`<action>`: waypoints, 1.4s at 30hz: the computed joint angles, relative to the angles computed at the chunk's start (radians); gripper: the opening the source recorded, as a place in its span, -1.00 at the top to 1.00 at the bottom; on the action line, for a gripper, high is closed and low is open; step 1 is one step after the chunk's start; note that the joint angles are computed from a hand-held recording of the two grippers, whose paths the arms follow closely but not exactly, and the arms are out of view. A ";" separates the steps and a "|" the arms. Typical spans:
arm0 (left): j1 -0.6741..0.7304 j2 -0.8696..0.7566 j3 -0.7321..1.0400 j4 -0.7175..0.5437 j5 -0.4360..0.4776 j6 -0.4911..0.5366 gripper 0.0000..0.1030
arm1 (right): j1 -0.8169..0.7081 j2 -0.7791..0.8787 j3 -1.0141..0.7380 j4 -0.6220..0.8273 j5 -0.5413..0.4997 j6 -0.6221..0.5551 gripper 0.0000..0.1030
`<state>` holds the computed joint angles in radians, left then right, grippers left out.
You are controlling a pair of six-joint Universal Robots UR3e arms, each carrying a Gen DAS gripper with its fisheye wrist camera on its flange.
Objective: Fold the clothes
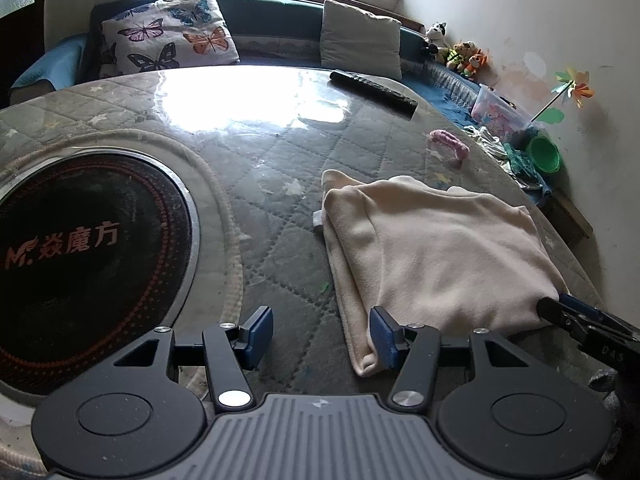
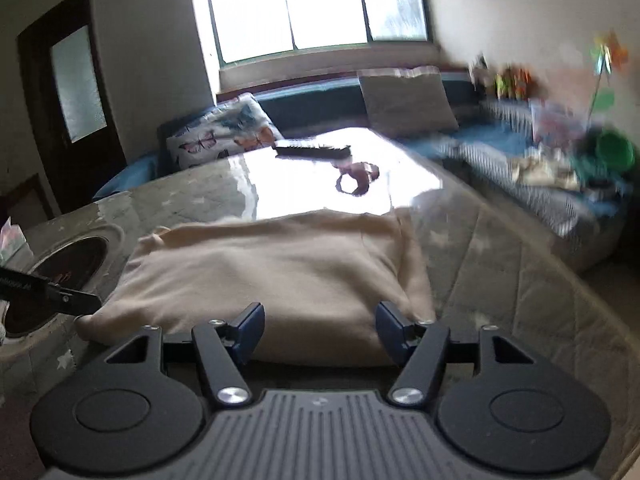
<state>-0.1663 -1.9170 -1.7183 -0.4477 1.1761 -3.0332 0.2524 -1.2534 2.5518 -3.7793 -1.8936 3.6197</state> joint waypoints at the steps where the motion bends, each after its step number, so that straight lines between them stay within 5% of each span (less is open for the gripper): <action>1: 0.003 0.007 -0.008 0.000 -0.001 0.006 -0.11 | -0.007 0.017 0.012 -0.035 0.005 0.004 -0.23; 6: 0.026 0.063 -0.078 0.036 -0.021 0.033 -0.43 | 0.031 0.007 0.005 -0.043 -0.032 0.015 -0.32; 17: 0.048 0.198 -0.289 0.217 -0.078 0.105 -1.00 | 0.211 -0.006 -0.062 0.087 -0.220 0.074 -0.89; 23: 0.061 0.247 -0.358 0.247 -0.096 0.125 -1.00 | 0.331 0.004 -0.126 0.218 -0.353 0.154 -1.00; 42: 0.136 0.407 -0.565 0.235 -0.114 0.205 -1.00 | 0.515 0.008 -0.298 0.593 -0.509 0.357 -1.00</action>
